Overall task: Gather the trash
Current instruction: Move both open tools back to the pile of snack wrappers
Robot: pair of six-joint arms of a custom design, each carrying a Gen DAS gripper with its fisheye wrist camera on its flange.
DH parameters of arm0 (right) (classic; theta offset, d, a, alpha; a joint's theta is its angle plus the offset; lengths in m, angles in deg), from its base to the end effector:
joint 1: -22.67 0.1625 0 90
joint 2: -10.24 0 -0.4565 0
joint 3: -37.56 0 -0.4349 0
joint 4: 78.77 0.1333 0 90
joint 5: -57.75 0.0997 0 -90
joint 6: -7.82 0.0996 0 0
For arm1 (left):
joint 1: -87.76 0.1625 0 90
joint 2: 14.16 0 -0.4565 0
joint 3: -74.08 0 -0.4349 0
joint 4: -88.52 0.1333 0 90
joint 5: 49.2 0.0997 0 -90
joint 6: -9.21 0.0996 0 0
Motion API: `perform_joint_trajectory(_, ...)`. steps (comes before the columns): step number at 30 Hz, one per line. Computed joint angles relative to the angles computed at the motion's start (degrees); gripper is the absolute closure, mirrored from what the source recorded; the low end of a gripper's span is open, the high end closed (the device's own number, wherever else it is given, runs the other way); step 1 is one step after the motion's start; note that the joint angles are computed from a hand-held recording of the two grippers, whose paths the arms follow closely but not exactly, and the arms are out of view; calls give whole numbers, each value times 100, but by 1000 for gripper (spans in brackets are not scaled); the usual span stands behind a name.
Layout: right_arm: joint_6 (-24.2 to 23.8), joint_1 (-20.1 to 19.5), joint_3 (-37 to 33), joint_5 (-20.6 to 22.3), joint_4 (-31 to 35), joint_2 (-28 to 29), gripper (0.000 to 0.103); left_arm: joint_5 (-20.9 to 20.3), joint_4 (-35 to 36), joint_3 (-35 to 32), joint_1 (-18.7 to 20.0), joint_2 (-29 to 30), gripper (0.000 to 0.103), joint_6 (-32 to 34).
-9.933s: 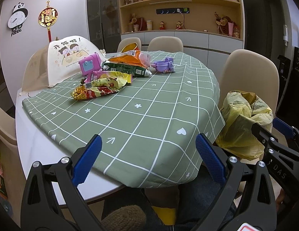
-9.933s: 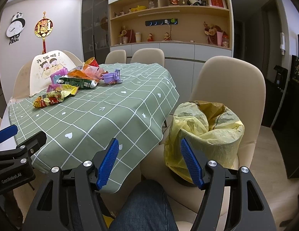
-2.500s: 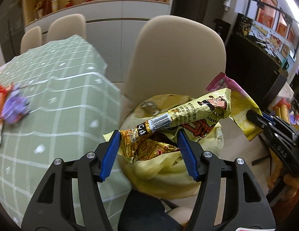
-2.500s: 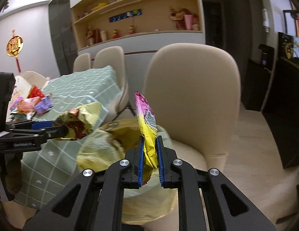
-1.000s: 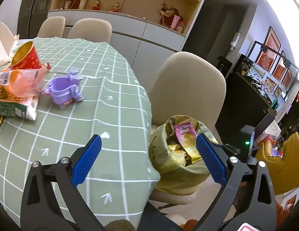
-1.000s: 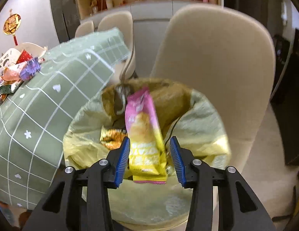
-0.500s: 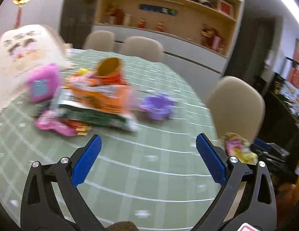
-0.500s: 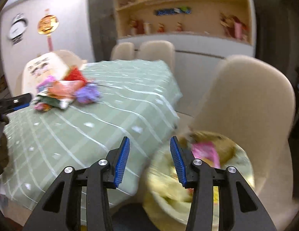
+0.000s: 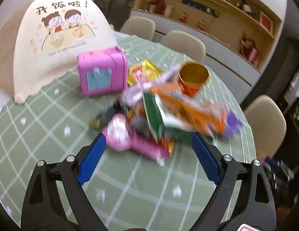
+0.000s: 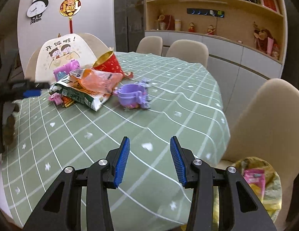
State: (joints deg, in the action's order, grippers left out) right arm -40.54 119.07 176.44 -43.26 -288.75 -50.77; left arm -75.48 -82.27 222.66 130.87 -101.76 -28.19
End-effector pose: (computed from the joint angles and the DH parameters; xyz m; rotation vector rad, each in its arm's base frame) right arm 0.1640 -0.4366 0.1309 1.1018 -2.3355 0.8385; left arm -0.0952 -0.3941 0.2306 -0.0568 2.2473 -1.2213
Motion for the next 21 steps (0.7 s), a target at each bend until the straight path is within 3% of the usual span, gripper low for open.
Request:
perform_joint_trajectory(2, -59, 86, -21, 49, -109, 77, 61, -10, -909, -23, 128, 252, 18, 417)
perform_joint_trajectory(6, -411, 244, -152, 205, -250, 277, 61, -951, -1510, 18, 414, 171, 18, 1022)
perform_joint_trajectory(10, -11, 409, -547, 13, 378, 400, 61, -1179, -2011, -172, 546, 481, 20, 1343)
perform_joint_trajectory(11, 126, 412, -607, 41, 552, 387, 61, -1161, -1983, -252, 600, 554, 23, 1379)
perform_joint_trajectory(13, 299, 456, -717, 27, 743, 407, 61, -1155, -1808, -397, 725, 653, 42, 1343)
perform_joint_trajectory(14, 323, 489, -751, -9, 738, 434, 61, -1292, -1777, -424, 809, 657, 46, 1311)
perform_joint_trajectory(15, 334, 532, -790, -49, 741, 453, 61, -1521, -1719, -442, 906, 614, 60, 1284)
perform_joint_trajectory(16, 337, 563, -812, -55, 770, 447, 61, -1829, -1596, -429, 1004, 506, 62, 1210)
perform_joint_trajectory(18, 311, 639, -858, 17, 901, 386, 61, -2002, -1161, -317, 959, 191, 64, 1012)
perform_joint_trajectory(21, 168, 763, -937, 143, 1120, 347, 61, -1698, -154, -51, 577, -435, 65, 757)
